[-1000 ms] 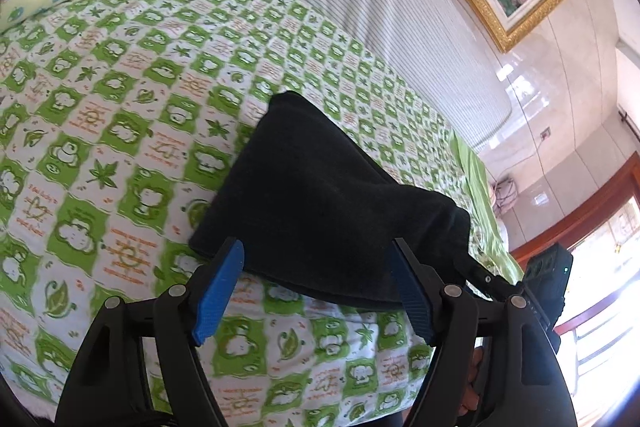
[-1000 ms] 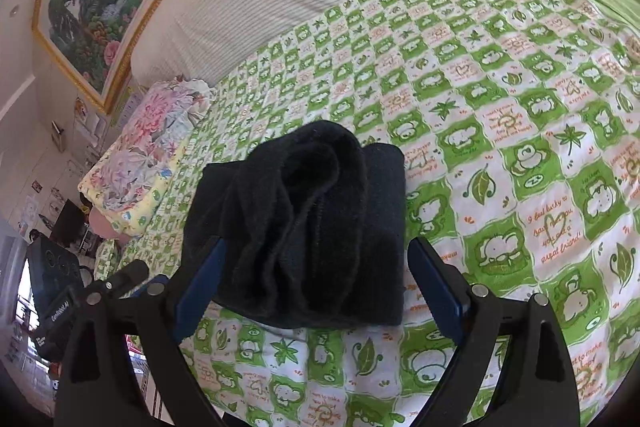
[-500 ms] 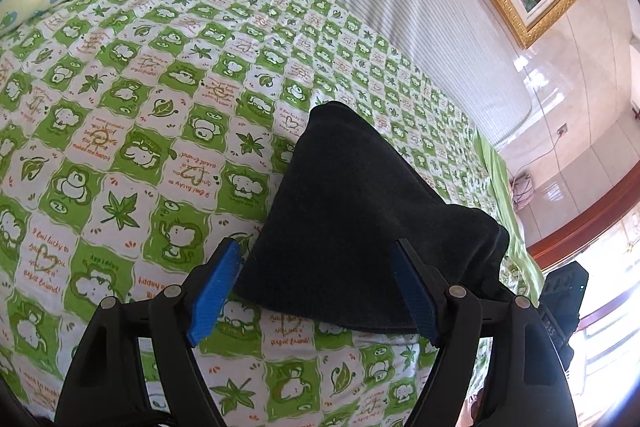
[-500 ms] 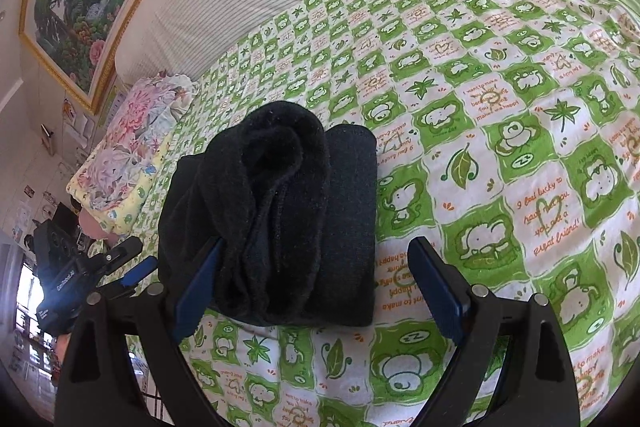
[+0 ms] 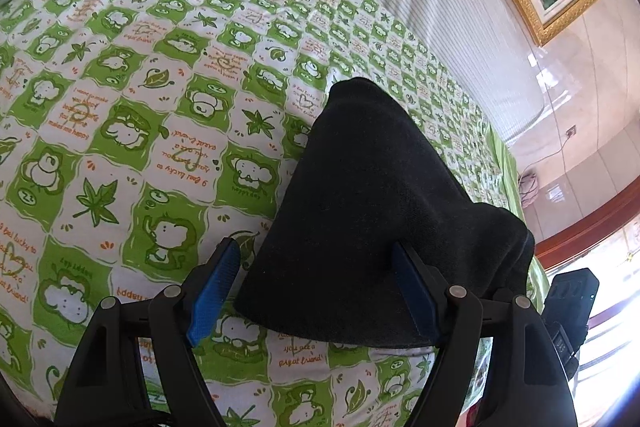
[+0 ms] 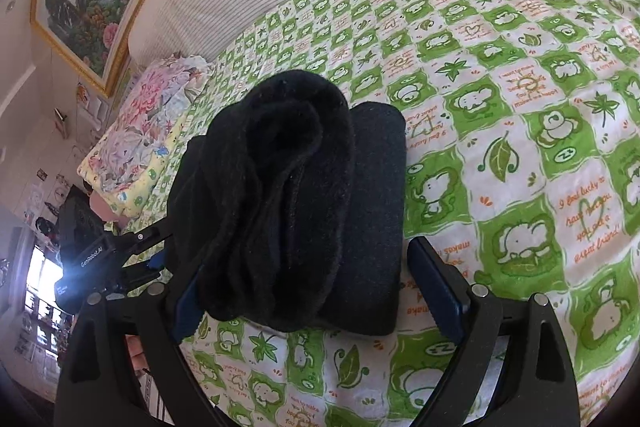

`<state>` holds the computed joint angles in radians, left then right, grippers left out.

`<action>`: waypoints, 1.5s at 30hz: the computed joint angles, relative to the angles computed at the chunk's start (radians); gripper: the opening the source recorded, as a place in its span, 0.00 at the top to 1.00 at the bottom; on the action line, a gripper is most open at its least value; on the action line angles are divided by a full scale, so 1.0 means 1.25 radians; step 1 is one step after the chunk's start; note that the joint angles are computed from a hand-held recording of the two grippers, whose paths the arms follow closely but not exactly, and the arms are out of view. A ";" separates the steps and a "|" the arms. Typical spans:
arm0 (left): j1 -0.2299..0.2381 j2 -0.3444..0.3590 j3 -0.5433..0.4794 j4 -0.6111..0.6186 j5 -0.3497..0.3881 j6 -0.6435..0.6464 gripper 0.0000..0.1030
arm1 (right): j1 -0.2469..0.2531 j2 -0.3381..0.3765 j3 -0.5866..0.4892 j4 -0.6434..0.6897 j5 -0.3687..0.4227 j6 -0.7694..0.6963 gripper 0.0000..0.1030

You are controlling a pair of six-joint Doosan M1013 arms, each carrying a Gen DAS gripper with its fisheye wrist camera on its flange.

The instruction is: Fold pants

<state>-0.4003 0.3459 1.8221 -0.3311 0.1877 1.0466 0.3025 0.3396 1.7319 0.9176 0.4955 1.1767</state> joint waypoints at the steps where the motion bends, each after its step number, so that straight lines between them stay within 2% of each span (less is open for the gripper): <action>1: 0.001 0.004 -0.002 -0.041 0.004 0.041 0.24 | 0.000 0.001 0.000 0.002 -0.001 -0.002 0.12; 3: 0.004 0.008 -0.004 -0.115 0.005 0.113 0.24 | -0.003 0.002 0.000 0.020 0.003 -0.012 0.12; 13: 0.013 0.024 -0.014 -0.283 0.012 0.282 0.24 | -0.034 0.006 0.016 0.200 0.040 -0.114 0.12; 18: 0.015 0.029 -0.019 -0.304 0.012 0.304 0.24 | -0.044 0.004 0.026 0.282 0.050 -0.158 0.13; 23: 0.017 0.032 -0.024 -0.297 0.017 0.302 0.24 | -0.036 0.006 0.019 0.239 0.034 -0.137 0.13; 34: 0.025 0.036 -0.026 -0.393 0.026 0.397 0.26 | -0.035 0.010 0.015 0.235 0.031 -0.141 0.21; 37: 0.027 0.037 -0.024 -0.433 0.026 0.441 0.31 | -0.037 0.012 0.013 0.242 0.039 -0.151 0.27; 41: 0.032 0.037 -0.020 -0.573 0.036 0.582 0.50 | -0.037 0.014 0.012 0.242 0.039 -0.159 0.34; 42: 0.032 0.037 -0.019 -0.592 0.036 0.600 0.55 | -0.037 0.014 0.013 0.246 0.040 -0.166 0.37; 45: 0.032 0.032 -0.017 -0.639 0.033 0.651 0.62 | -0.039 0.016 0.009 0.255 0.050 -0.179 0.48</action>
<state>-0.3607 0.3863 1.8006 -1.1298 0.2289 1.8607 0.2542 0.3590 1.7426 1.2366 0.5585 0.9531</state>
